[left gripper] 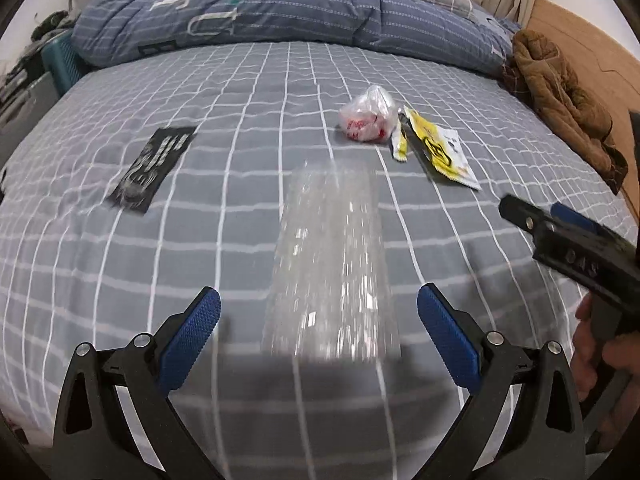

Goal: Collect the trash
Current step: 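Raise both open tools back toward the bubble wrap and yellow packet, then grasp the bubble wrap with the left tool while the right tool grasps the yellow packet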

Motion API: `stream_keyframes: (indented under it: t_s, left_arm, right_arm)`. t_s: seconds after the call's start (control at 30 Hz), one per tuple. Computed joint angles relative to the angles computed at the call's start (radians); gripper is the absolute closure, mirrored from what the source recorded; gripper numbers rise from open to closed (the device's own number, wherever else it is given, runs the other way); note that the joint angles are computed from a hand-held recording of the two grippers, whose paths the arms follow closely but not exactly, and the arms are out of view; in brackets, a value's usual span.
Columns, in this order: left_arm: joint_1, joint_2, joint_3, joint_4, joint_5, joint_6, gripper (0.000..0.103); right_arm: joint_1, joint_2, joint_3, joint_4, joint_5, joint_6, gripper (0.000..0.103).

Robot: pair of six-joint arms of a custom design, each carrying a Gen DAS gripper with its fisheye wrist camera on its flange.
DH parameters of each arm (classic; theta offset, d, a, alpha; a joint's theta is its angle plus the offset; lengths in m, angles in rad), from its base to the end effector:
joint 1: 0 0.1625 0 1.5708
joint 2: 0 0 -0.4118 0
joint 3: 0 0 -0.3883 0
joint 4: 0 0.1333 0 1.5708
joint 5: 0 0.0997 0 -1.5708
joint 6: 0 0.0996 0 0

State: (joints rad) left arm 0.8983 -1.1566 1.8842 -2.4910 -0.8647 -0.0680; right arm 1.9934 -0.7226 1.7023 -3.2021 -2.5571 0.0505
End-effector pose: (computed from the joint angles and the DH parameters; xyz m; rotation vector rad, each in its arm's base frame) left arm -0.1990 -0.5677 0.2259 0.6576 2.4073 -0.5571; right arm 0.3074 -0.5612 0.1292 0.0140 -2.1761 0.9729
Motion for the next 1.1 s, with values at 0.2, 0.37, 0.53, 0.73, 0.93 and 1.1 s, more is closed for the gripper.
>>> stream_keyframes:
  t_s: [0.2,0.37,0.53,0.73,0.93,1.1]
  left_arm:
    - [0.029,0.082,-0.074,-0.020,0.000,0.031,0.010]
    - [0.042,0.119,-0.103,-0.021,-0.001,0.037,0.016]
    - [0.054,0.130,-0.114,-0.005,-0.010,0.030,0.029]
    - [0.064,0.130,-0.115,0.016,-0.027,0.027,0.048]
    - [0.064,0.126,-0.113,0.002,-0.038,0.065,0.071]
    - [0.062,0.124,-0.097,-0.034,-0.034,0.084,0.074]
  right_arm:
    - [-0.051,0.058,-0.155,0.056,0.037,-0.081,0.012]
    - [-0.077,0.101,-0.270,0.144,0.064,-0.092,0.012]
    - [-0.097,0.117,-0.327,0.229,0.088,-0.043,0.012]
    - [-0.117,0.132,-0.359,0.298,0.109,0.013,0.018]
    - [-0.130,0.129,-0.354,0.325,0.151,0.048,0.031]
    - [-0.134,0.134,-0.336,0.297,0.141,0.033,0.047]
